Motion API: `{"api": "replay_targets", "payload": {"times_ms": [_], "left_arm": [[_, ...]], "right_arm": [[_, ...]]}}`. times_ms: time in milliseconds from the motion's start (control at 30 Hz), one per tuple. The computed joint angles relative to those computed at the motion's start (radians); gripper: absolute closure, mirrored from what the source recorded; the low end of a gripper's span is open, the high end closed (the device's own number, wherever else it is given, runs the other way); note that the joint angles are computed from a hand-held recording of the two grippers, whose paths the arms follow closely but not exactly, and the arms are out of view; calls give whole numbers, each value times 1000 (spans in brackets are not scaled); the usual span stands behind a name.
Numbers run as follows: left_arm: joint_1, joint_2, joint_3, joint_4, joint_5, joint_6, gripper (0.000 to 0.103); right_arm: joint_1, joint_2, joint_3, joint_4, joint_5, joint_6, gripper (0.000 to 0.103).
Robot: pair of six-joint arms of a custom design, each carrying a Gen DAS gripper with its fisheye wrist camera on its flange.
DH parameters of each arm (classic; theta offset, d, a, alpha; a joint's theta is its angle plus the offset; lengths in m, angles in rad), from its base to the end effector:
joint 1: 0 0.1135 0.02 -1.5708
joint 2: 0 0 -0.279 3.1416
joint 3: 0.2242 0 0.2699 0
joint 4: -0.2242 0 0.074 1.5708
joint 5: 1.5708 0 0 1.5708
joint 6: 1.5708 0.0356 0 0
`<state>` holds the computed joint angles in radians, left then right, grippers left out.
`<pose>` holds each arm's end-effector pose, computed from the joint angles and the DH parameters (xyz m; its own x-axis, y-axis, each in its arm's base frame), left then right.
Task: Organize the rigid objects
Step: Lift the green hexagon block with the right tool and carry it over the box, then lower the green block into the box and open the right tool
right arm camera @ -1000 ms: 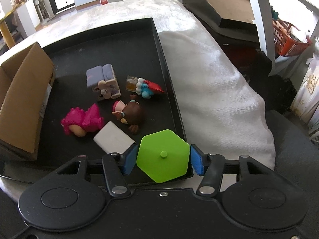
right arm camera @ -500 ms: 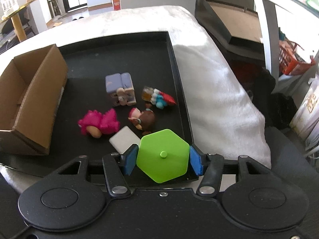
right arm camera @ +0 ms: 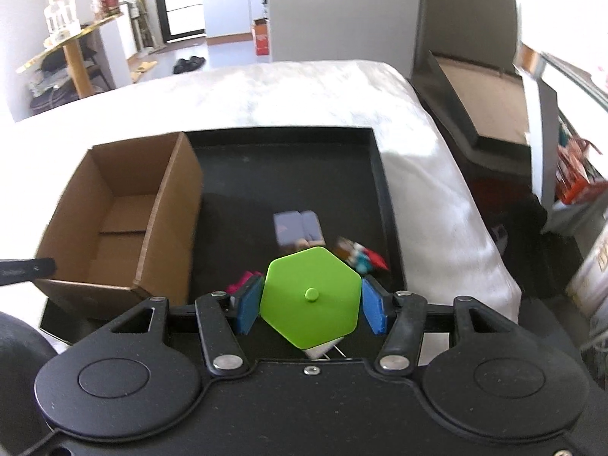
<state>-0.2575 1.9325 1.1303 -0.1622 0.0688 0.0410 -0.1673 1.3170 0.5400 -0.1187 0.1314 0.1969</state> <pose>0.3932 -0.1061 0.1370 -0.7820 0.2482 -0.5717 0.3243 0.9454 -0.0331 0.2437 -0.0459 0.1565 -0.7068 0.3161 -0.6329 0.3917 0.9198 0.0220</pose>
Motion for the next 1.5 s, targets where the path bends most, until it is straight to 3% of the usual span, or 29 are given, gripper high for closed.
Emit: {"api": "replay_targets", "payload": {"times_ms": [633,1133,1500], "left_arm": [[31,3,4,-4,5,-87,94],[32,1,-13,26,10,-86,94],[46,11,-14,44,22,-113,93]], "right_arm": [[167,94,167,6,-15,1,49],[291,243,323,-5,-38,16,49],[324,371,450,-44,-86,-86,48]]}}
